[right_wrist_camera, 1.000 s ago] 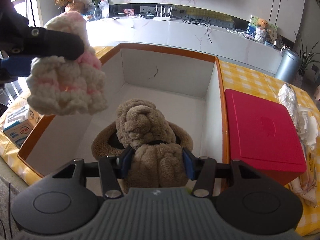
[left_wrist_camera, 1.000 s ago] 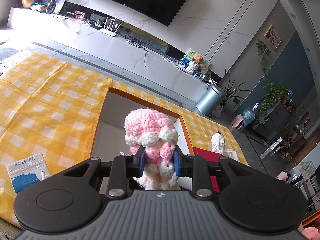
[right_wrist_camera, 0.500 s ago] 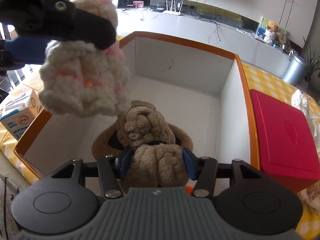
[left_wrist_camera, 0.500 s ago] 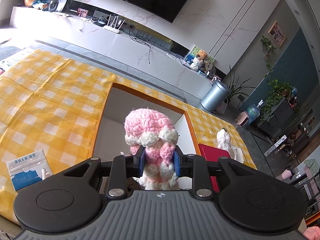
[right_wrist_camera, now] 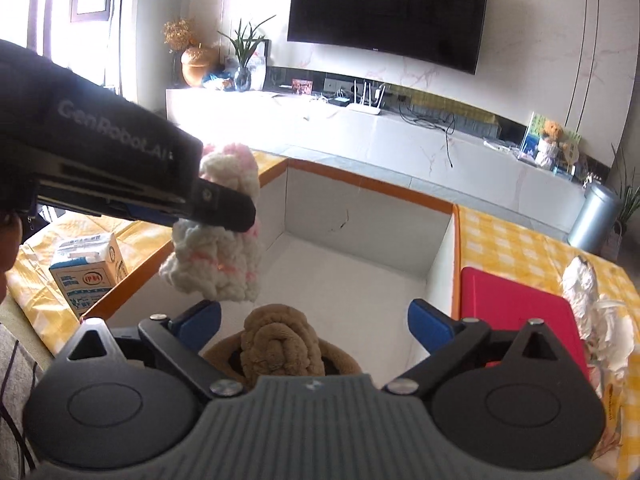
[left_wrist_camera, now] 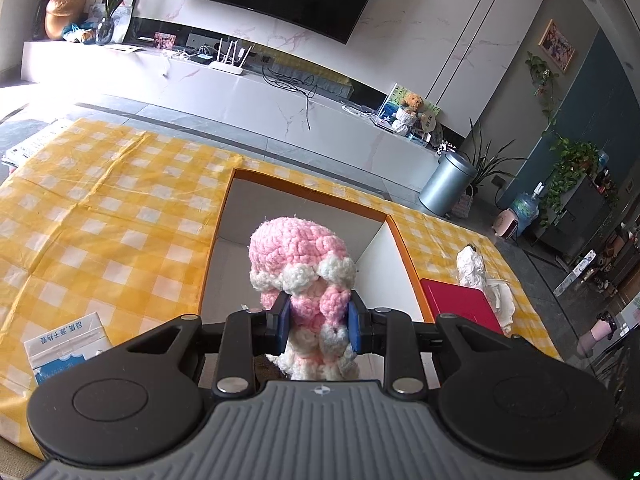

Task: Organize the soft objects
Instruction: 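Lift and carry the pink hat and brown bear over the white box with both grippers, then open the right gripper to drop the bear into the box while the left holds the hat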

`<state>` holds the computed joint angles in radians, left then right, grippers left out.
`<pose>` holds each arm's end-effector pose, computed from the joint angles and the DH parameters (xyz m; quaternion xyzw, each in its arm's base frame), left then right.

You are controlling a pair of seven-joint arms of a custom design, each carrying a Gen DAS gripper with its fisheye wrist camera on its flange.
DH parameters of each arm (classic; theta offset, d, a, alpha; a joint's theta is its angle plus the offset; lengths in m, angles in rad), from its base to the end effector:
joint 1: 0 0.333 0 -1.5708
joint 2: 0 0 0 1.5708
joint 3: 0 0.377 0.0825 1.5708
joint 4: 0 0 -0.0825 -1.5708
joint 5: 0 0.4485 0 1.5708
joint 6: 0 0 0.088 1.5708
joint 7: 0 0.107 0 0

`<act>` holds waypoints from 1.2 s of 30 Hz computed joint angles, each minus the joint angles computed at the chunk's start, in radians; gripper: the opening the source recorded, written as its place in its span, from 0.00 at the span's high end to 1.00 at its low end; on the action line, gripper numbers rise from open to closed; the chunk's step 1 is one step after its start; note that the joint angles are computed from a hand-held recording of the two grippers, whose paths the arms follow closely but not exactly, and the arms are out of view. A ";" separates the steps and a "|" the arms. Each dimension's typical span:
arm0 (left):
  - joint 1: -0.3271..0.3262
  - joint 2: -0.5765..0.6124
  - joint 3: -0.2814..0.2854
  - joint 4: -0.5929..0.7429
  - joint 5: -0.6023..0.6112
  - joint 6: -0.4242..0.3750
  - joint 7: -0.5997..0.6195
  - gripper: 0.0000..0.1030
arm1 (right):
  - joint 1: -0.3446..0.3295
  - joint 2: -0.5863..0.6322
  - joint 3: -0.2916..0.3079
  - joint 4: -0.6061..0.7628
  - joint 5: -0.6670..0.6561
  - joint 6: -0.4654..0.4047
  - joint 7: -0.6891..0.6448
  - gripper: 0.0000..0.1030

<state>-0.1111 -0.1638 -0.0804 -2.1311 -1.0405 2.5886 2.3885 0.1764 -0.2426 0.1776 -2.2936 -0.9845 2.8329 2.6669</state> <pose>0.5876 -0.1001 0.5769 -0.5387 0.7069 -0.4531 0.0687 0.5024 0.2379 0.5465 -0.6620 0.5934 -0.3408 0.3058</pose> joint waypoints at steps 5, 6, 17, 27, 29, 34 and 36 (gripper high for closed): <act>0.001 0.011 -0.007 0.005 0.026 0.000 0.012 0.69 | -0.002 -0.014 -0.001 -0.004 -0.005 -0.036 -0.023 0.05; 0.001 0.011 -0.010 0.004 0.038 0.008 0.010 0.69 | -0.005 -0.017 -0.003 -0.010 -0.006 -0.032 -0.016 0.05; 0.019 0.051 -0.095 -0.038 0.593 0.233 -0.339 0.69 | -0.065 -0.040 0.006 -0.026 -0.162 0.009 0.227 0.05; 0.026 0.093 -0.093 -0.004 0.897 0.165 -0.566 0.69 | -0.057 -0.032 -0.010 -0.025 -0.101 -0.015 0.233 0.05; 0.024 0.097 -0.093 -0.002 0.933 0.159 -0.593 0.69 | -0.063 -0.038 -0.011 -0.031 -0.102 -0.006 0.252 0.05; 0.012 0.081 -0.090 -0.028 0.917 0.237 -0.573 0.69 | -0.077 -0.053 -0.011 -0.043 -0.097 0.009 0.283 0.05; 0.042 0.088 -0.119 -0.031 1.108 0.268 -0.693 0.68 | -0.081 -0.057 -0.009 -0.050 -0.092 0.014 0.292 0.05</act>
